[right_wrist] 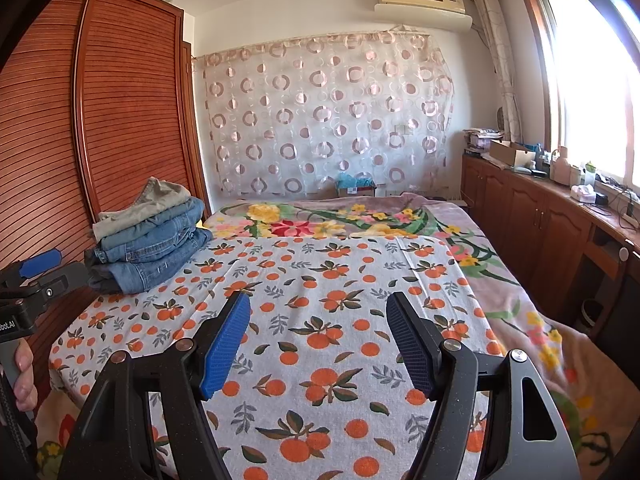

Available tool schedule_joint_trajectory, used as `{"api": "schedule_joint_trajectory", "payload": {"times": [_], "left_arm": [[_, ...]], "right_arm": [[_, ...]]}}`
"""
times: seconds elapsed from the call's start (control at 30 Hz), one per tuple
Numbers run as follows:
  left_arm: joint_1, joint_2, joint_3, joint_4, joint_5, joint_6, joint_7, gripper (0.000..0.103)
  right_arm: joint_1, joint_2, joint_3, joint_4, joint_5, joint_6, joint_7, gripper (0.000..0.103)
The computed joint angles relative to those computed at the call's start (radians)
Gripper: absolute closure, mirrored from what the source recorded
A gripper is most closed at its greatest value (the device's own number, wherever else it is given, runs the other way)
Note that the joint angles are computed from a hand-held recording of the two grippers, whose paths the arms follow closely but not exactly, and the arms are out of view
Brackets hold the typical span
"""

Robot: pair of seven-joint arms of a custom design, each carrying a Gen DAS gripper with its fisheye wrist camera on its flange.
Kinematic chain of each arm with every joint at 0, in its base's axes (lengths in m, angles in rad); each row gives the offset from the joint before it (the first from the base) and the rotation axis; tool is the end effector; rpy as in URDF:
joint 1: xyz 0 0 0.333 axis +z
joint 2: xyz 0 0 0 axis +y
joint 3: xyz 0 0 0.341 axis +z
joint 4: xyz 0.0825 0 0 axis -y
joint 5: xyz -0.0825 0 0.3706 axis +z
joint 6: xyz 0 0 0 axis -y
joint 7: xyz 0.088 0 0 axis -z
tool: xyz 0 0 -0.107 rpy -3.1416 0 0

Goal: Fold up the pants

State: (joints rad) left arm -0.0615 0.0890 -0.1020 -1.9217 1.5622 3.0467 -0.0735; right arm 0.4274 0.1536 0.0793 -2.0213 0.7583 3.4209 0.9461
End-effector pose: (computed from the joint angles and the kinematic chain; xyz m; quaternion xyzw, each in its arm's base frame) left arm 0.5670 -0.1700 0.5348 -0.5924 0.6014 -0.3994 0.3577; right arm 0.5617 0.2185 0.5376 -0.6586 0.5078 -0.3180 0.4553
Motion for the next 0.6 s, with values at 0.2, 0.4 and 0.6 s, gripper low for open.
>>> {"api": "schedule_joint_trajectory", "payload": {"times": [0.2, 0.4, 0.6], "left_arm": [[0.0, 0.001, 0.0, 0.001, 0.005, -0.001, -0.003, 0.0], [0.0, 0.001, 0.0, 0.0, 0.009, 0.0, -0.006, 0.0], [0.0, 0.002, 0.0, 0.001, 0.013, -0.001, -0.009, 0.0]], "right_arm": [[-0.002, -0.001, 0.001, -0.003, -0.001, 0.001, 0.001, 0.03], [-0.014, -0.002, 0.012, -0.007, -0.017, 0.004, 0.015, 0.03], [-0.018, -0.002, 0.015, -0.01, -0.025, 0.007, 0.024, 0.03]]}}
